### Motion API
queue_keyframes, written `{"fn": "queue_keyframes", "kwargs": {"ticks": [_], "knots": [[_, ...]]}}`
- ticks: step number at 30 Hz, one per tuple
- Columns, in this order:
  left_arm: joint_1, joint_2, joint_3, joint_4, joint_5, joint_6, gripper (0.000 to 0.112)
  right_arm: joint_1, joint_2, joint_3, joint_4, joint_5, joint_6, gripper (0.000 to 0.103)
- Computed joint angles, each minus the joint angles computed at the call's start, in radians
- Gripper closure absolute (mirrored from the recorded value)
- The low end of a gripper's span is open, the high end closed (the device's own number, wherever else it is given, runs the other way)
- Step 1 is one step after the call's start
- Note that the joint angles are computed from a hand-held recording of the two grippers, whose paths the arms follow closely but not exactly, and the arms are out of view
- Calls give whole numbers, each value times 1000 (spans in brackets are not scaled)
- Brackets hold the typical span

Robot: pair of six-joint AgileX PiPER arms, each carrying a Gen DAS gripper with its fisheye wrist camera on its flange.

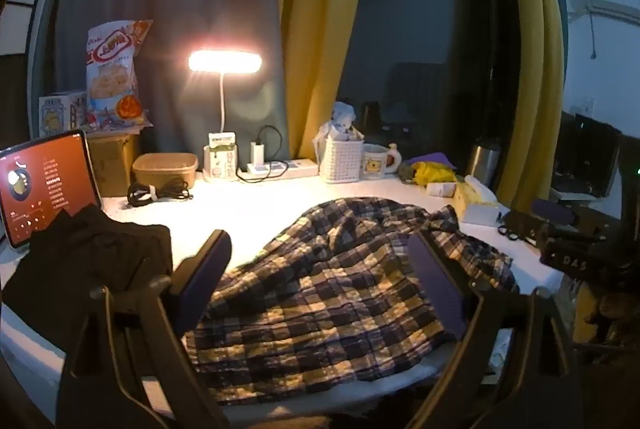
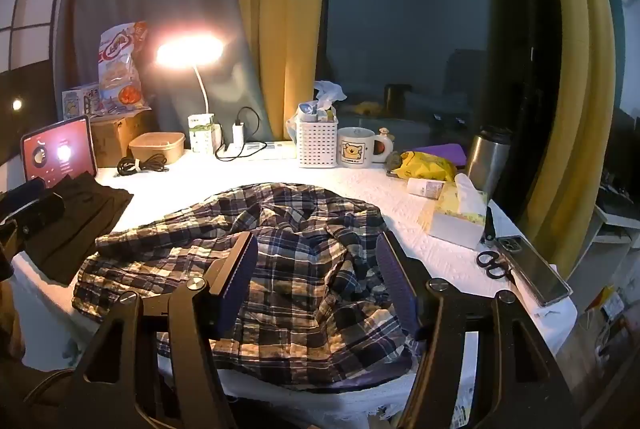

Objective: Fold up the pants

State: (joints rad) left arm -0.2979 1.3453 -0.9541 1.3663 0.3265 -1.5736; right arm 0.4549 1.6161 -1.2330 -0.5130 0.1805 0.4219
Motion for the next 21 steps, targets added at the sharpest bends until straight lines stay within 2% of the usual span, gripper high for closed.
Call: {"fn": "queue_keyframes", "kwargs": {"ticks": [4, 5, 8, 10, 16, 17, 21], "knots": [[-24, 18, -12, 19, 26, -31, 21, 2, -1, 2, -21, -1, 21, 38], [8, 0, -4, -35, -14, 8, 21, 2, -1, 1, -13, 1, 13, 38], [-5, 13, -18, -60, 2, 37, 21, 3, -1, 2, -19, 1, 20, 38], [25, -2, 8, -26, -36, 6, 21, 5, 0, 0, -21, 2, 22, 38], [40, -10, 15, -30, -50, 22, 21, 9, 3, -3, -3, 1, 7, 38], [22, -3, 4, -28, -25, 19, 21, 10, 4, -5, 0, 2, 5, 38], [20, -5, 2, -21, -22, 11, 21, 12, 3, -4, -7, 4, 12, 38]]}}
